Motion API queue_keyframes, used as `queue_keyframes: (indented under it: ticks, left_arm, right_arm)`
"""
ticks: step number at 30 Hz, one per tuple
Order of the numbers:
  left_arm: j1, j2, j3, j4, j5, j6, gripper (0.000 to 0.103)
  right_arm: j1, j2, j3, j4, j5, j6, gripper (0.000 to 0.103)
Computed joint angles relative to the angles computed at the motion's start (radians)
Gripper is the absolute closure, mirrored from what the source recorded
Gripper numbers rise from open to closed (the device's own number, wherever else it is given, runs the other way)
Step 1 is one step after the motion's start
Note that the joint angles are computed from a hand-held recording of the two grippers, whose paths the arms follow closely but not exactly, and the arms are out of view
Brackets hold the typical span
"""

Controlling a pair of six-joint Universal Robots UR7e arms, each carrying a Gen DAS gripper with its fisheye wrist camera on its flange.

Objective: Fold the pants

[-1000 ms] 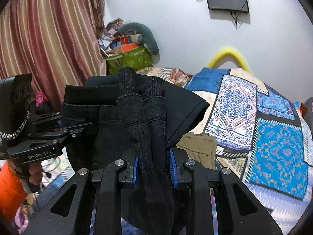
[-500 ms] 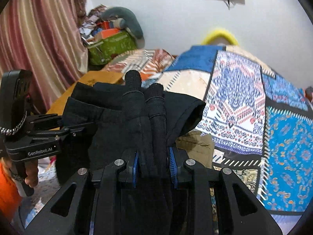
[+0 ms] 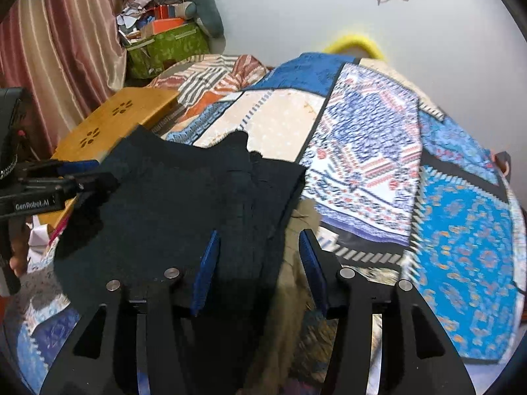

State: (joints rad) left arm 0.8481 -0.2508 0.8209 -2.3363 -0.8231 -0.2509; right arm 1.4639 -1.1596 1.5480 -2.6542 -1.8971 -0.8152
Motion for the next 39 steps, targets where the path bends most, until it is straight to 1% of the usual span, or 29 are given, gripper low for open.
queue_keyframes:
  ticks: [2,4,5,7,8,10,14,18,20,23,25,26,29,31,35,37,38,39]
  left_arm:
    - [-0.023,-0.055,0.092,-0.045,0.038,-0.017,0.05]
    - [-0.042,-0.1,0.161,-0.073,0.055,-0.039,0.05]
    - [-0.056,-0.128,0.203,-0.091,0.061,-0.053,0.05]
    - [-0.088,-0.179,0.28,-0.13,0.081,-0.072,0.05]
    - [-0.11,-0.211,0.327,-0.154,0.09,-0.079,0.05]
    - [-0.147,-0.248,0.379,-0.171,0.119,-0.09,0.05]
    - [-0.249,-0.323,0.486,-0.216,0.183,-0.092,0.05]
    - [-0.346,-0.376,0.562,-0.27,0.243,-0.095,0.05]
    - [-0.407,-0.399,0.599,-0.303,0.277,-0.086,0.05]
    - [-0.489,-0.43,0.652,-0.346,0.334,-0.08,0.05]
    - [-0.534,-0.447,0.681,-0.364,0.363,-0.082,0.05]
    - [-0.564,-0.455,0.702,-0.385,0.386,-0.079,0.05]
    - [-0.637,-0.475,0.751,-0.426,0.442,-0.07,0.05]
    - [-0.676,-0.487,0.778,-0.439,0.47,-0.087,0.05]
    - [-0.734,-0.51,0.833,-0.458,0.497,-0.122,0.048]
    - [-0.75,-0.521,0.856,-0.468,0.496,-0.138,0.04]
    - [-0.759,-0.527,0.87,-0.472,0.5,-0.151,0.039]
    - [-0.765,-0.533,0.882,-0.464,0.508,-0.168,0.036]
  right_arm:
    - [-0.007,-0.044,0.024,0.015,0.042,0.001,0.056]
    - [-0.008,-0.09,0.049,0.022,0.077,0.011,0.056]
    - [-0.005,-0.128,0.074,0.025,0.096,0.013,0.056]
    - [0.005,-0.16,0.103,-0.002,0.126,0.009,0.056]
    - [0.012,-0.199,0.13,-0.002,0.146,0.009,0.056]
    - [0.022,-0.245,0.16,-0.003,0.176,0.013,0.056]
    - [0.048,-0.368,0.241,-0.001,0.248,0.02,0.056]
    - [0.091,-0.497,0.336,-0.022,0.282,-0.005,0.056]
    - [0.11,-0.563,0.379,-0.025,0.302,-0.014,0.056]
    - [0.124,-0.663,0.438,-0.012,0.355,-0.011,0.056]
    - [0.125,-0.717,0.468,-0.011,0.384,-0.013,0.056]
    - [0.128,-0.756,0.492,-0.013,0.405,-0.014,0.056]
    - [0.125,-0.833,0.542,-0.026,0.454,-0.016,0.056]
    - [0.112,-0.889,0.575,-0.031,0.502,-0.016,0.056]
    - [0.096,-0.989,0.641,-0.055,0.568,-0.021,0.056]
    - [0.096,-1.011,0.659,-0.062,0.579,-0.022,0.054]
    - [0.094,-1.021,0.671,-0.07,0.584,-0.021,0.048]
    - [0.091,-1.028,0.678,-0.077,0.588,-0.021,0.041]
